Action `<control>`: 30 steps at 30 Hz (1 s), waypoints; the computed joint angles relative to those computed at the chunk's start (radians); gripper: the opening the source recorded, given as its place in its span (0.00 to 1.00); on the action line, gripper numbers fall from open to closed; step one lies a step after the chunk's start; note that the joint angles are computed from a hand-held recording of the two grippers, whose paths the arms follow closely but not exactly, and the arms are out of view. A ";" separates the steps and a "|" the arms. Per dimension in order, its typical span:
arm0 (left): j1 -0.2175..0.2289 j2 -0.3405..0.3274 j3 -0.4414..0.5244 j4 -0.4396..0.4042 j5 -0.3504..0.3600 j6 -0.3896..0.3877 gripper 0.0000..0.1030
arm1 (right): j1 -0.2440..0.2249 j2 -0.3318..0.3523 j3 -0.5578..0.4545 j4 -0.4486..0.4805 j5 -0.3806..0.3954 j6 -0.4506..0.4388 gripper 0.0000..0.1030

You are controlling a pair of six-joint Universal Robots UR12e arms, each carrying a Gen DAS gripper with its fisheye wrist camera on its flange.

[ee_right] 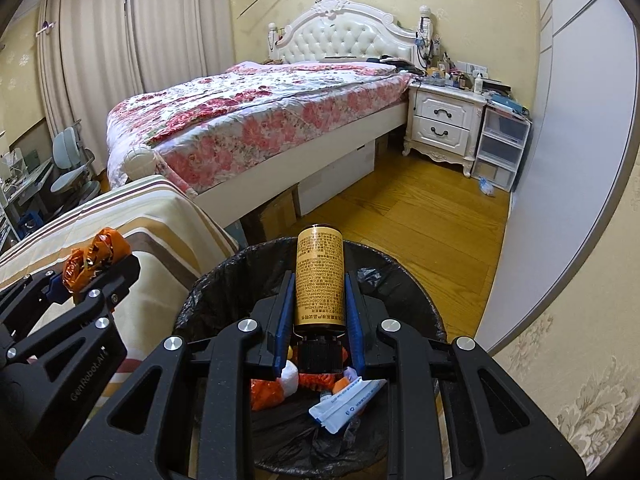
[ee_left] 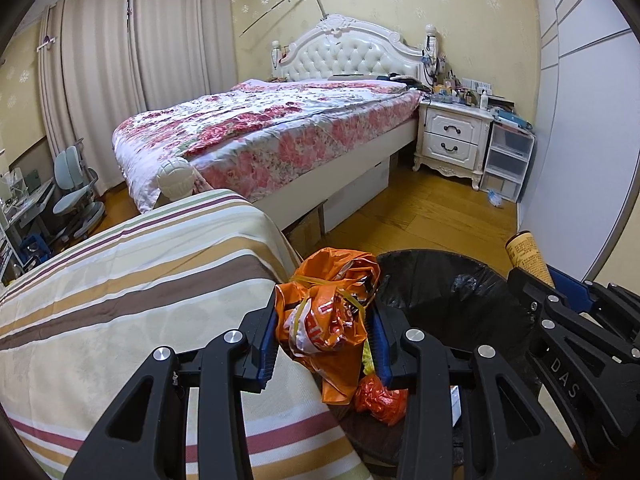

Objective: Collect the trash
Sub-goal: 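Carry the orange bag and gold can over the black bin and release both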

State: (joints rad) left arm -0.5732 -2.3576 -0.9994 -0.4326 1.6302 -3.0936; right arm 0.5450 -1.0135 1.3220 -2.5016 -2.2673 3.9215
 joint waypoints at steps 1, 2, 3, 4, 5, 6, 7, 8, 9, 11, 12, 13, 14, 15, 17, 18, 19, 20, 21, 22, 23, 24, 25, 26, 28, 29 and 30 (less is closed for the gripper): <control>-0.002 -0.006 0.012 -0.014 0.002 0.004 0.38 | -0.001 0.000 0.001 0.000 -0.005 0.005 0.23; -0.002 -0.011 0.021 -0.029 0.002 0.008 0.39 | -0.003 0.001 0.000 0.003 -0.005 0.008 0.23; -0.003 -0.017 0.032 -0.044 0.004 0.010 0.46 | -0.005 0.000 0.001 0.005 -0.005 0.013 0.23; -0.002 -0.019 0.036 -0.051 0.004 0.009 0.55 | -0.007 0.001 -0.001 0.007 -0.004 0.015 0.24; -0.002 -0.021 0.042 -0.063 0.006 0.004 0.59 | -0.009 0.001 0.001 0.008 -0.001 0.019 0.25; -0.001 -0.021 0.043 -0.067 0.004 -0.003 0.63 | -0.010 0.001 0.000 0.010 0.000 0.023 0.27; 0.000 -0.019 0.041 -0.066 0.000 -0.009 0.63 | -0.010 0.002 -0.001 0.012 -0.002 0.026 0.35; 0.001 -0.019 0.041 -0.066 -0.001 -0.010 0.65 | -0.010 0.003 -0.003 0.015 -0.006 0.032 0.38; 0.001 -0.018 0.040 -0.064 0.000 -0.007 0.71 | -0.010 0.003 -0.002 0.015 -0.008 0.036 0.40; 0.000 -0.020 0.041 -0.063 -0.001 -0.006 0.72 | -0.008 0.003 -0.003 0.018 -0.014 0.039 0.40; 0.000 -0.020 0.042 -0.065 0.001 -0.007 0.73 | -0.008 0.003 -0.003 0.019 -0.017 0.038 0.40; 0.000 -0.019 0.039 -0.063 0.003 -0.007 0.75 | -0.006 0.003 -0.004 0.021 -0.023 0.038 0.42; 0.000 -0.016 0.035 -0.059 0.006 -0.008 0.75 | -0.006 0.004 -0.008 0.026 -0.028 0.037 0.44; 0.001 -0.013 0.030 -0.052 0.007 -0.010 0.75 | -0.005 0.003 -0.008 0.028 -0.033 0.036 0.47; 0.002 -0.014 0.031 -0.049 0.008 -0.016 0.76 | -0.001 0.004 -0.012 0.034 -0.047 0.033 0.51; 0.003 -0.011 0.026 -0.045 0.007 -0.021 0.77 | 0.001 0.003 -0.012 0.037 -0.054 0.034 0.53; 0.004 -0.008 0.022 -0.044 0.008 -0.026 0.78 | 0.002 0.003 -0.012 0.043 -0.062 0.038 0.56; 0.004 -0.005 0.017 -0.040 0.013 -0.031 0.78 | 0.005 0.002 -0.012 0.047 -0.068 0.042 0.57; 0.005 -0.003 0.014 -0.037 0.017 -0.033 0.79 | 0.005 -0.001 -0.009 0.046 -0.070 0.043 0.60; 0.005 -0.001 0.012 -0.031 0.019 -0.034 0.79 | 0.007 -0.002 -0.009 0.048 -0.075 0.044 0.63; 0.006 0.002 0.005 -0.022 0.022 -0.034 0.79 | 0.008 -0.001 -0.010 0.051 -0.080 0.045 0.64; 0.006 0.006 -0.001 -0.015 0.026 -0.035 0.80 | 0.011 -0.002 -0.010 0.055 -0.089 0.045 0.68; 0.006 0.010 -0.006 -0.010 0.028 -0.036 0.80 | 0.013 -0.002 -0.010 0.060 -0.098 0.045 0.71; 0.007 0.014 -0.011 -0.004 0.026 -0.038 0.80 | 0.016 -0.003 -0.011 0.065 -0.107 0.044 0.72; 0.010 0.024 -0.025 0.012 0.020 -0.043 0.81 | 0.019 -0.005 -0.010 0.069 -0.115 0.048 0.77; 0.012 0.029 -0.032 0.019 0.015 -0.043 0.81 | 0.021 -0.006 -0.011 0.076 -0.120 0.056 0.78; 0.013 0.035 -0.041 0.027 0.012 -0.043 0.81 | 0.023 -0.007 -0.011 0.082 -0.124 0.063 0.80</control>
